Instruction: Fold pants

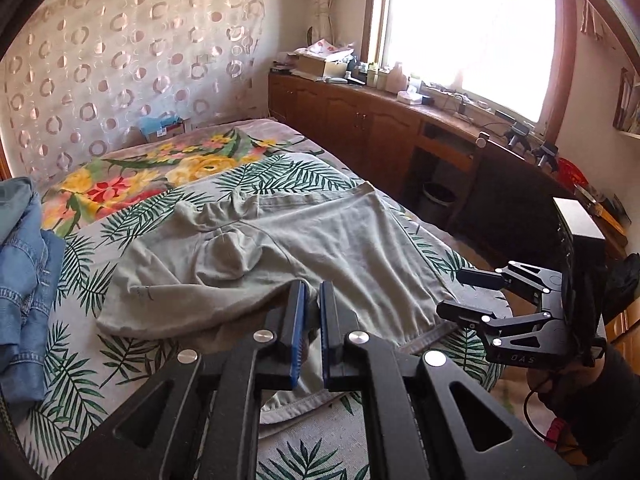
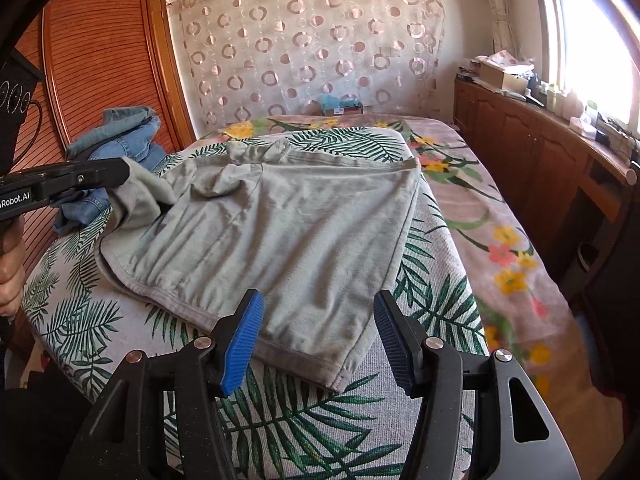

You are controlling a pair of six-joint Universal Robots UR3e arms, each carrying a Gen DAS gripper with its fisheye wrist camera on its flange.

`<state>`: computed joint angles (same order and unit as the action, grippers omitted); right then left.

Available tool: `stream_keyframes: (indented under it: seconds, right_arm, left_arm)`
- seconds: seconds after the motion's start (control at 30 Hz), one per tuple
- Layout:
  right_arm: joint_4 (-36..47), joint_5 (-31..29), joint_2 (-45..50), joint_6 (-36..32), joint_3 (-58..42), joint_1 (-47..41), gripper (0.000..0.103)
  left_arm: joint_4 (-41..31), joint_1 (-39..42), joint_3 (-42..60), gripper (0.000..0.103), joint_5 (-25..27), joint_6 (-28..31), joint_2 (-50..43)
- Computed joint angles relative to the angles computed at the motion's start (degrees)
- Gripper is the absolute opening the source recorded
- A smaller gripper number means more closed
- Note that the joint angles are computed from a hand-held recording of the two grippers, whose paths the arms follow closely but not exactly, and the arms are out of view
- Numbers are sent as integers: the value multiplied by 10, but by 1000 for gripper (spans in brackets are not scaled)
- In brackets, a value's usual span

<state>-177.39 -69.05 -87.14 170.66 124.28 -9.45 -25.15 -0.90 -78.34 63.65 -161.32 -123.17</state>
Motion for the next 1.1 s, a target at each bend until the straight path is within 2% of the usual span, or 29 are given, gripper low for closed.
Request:
stream_keyframes:
  seconds: [0.2, 0.23, 0.27, 0.43, 0.53, 0.63, 0.93, 1.1]
  right_arm:
    - [1, -8, 23, 3, -23, 21, 59]
    - [2, -10, 27, 4, -28, 26, 59]
    - [1, -9, 31, 3, -32, 28, 59]
    - [1, -10, 59, 9, -59, 50, 59]
    - [-1, -8, 78, 13, -77, 68, 59]
    - [2, -6, 101, 15, -99, 87, 59]
    - [15, -1, 146, 6, -154, 130, 59]
    - [33, -5, 170, -2, -183, 139, 50]
  left_arm:
    - [9, 7, -18, 31, 24, 0, 10]
    - [18, 11, -29, 41, 24, 1, 15]
    - [28, 16, -43, 46, 22, -1, 20]
    - [48, 38, -87, 46, 34, 12, 36]
    - [54, 55, -112, 52, 34, 20, 36]
    - [70, 70, -133, 78, 31, 15, 31]
    - [111, 101, -189, 79, 26, 15, 39]
    - [115, 112, -202, 79, 24, 18, 39]
